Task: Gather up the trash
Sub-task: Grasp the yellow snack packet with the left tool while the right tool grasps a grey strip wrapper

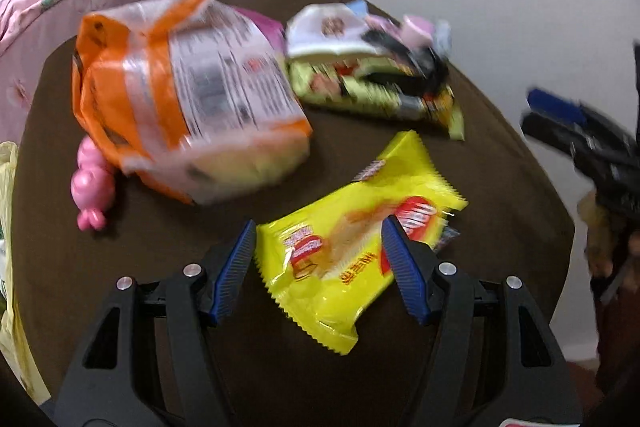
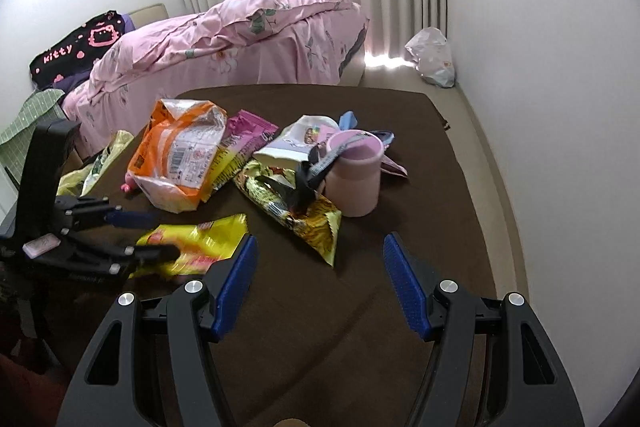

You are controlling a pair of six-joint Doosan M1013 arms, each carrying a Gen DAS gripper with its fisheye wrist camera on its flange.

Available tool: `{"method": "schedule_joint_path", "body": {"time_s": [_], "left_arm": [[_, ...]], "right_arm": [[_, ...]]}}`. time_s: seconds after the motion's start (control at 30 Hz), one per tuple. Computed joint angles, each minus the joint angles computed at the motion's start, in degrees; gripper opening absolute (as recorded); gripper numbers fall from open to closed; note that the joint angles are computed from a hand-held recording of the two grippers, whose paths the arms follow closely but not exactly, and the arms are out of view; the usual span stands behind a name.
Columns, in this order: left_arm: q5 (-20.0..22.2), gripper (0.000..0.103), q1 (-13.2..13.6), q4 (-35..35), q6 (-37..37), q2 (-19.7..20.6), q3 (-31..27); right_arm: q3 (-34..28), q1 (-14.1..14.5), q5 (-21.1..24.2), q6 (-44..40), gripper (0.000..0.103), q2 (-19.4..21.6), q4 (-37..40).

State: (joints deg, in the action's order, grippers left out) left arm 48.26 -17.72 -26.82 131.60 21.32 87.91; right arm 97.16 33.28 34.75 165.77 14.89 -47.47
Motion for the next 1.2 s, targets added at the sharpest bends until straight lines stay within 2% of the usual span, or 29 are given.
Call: {"method": "schedule_joint_path", "body": {"time_s": [0.07, 0.13, 0.2, 0.27, 0.33, 0.4, 0.47, 0.57, 0.7, 0.83, 0.9, 1.03, 1.2], "left_arm": [[-1.3, 0.061, -0.1, 0.6, 0.6, -1.1, 1.6], [-2.4, 0.045, 0.0, 1.1, -1.1, -2.0, 2.7], [-2.2, 0.035, 0.4, 1.0, -3.1, -2.2, 2.9], [-1.9, 0.03, 1.0, 0.1, -4.1, -2.5, 3.2], [-2.4, 0.029, 1.4, 0.1, -5.3, -2.8, 3.5], [-2.6, 0.029, 1.4, 0.2, -5.8, -3.0, 3.4], [-2.7, 0.029, 1.8, -0.3, -5.6, -3.3, 3.5], [-3.1, 0.029, 2.2, -1.7, -4.4, -3.8, 3.8], [-2.1, 0.03, 3.3, -5.5, -0.8, -4.2, 4.1], [0.2, 0.044, 4.9, -13.6, 6.9, -4.0, 3.4], [0.0, 0.045, 5.0, -14.7, 8.3, -3.9, 3.0], [-0.9, 0.045, 3.6, -11.1, 8.3, -2.6, 1.3], [-2.3, 0.045, 0.7, -1.3, 6.9, -1.0, 1.0]], "right_arm": [[-0.6, 0.0, 0.0, -1.2, 0.062, 0.4, 0.2], [-1.4, 0.0, -0.2, -1.1, 0.062, 1.2, -1.9], [-2.7, -0.2, 0.4, -0.6, 0.062, 2.3, -3.7], [-4.6, -0.6, 0.8, -1.3, 0.061, 3.9, -4.5], [-6.5, -1.0, 2.1, -2.7, 0.056, 5.5, -3.5], [-8.6, -1.7, 3.4, -6.3, 0.043, 7.2, 0.5], [-9.0, -2.5, 1.8, -8.7, 0.02, 7.7, 4.8], [-7.6, -2.5, -1.7, -7.5, 0.018, 6.9, 4.9], [-5.3, -1.6, -3.4, -4.0, 0.016, 5.0, 2.0], [-2.0, -0.7, -4.8, 2.5, 0.016, 2.3, -2.4], [-0.7, -0.4, -5.0, 4.8, 0.016, 1.3, -3.6], [0.9, -0.2, -5.9, 7.5, 0.016, 0.0, -4.0], [1.6, 0.3, -5.7, 8.6, 0.016, -0.7, -5.3]]}}
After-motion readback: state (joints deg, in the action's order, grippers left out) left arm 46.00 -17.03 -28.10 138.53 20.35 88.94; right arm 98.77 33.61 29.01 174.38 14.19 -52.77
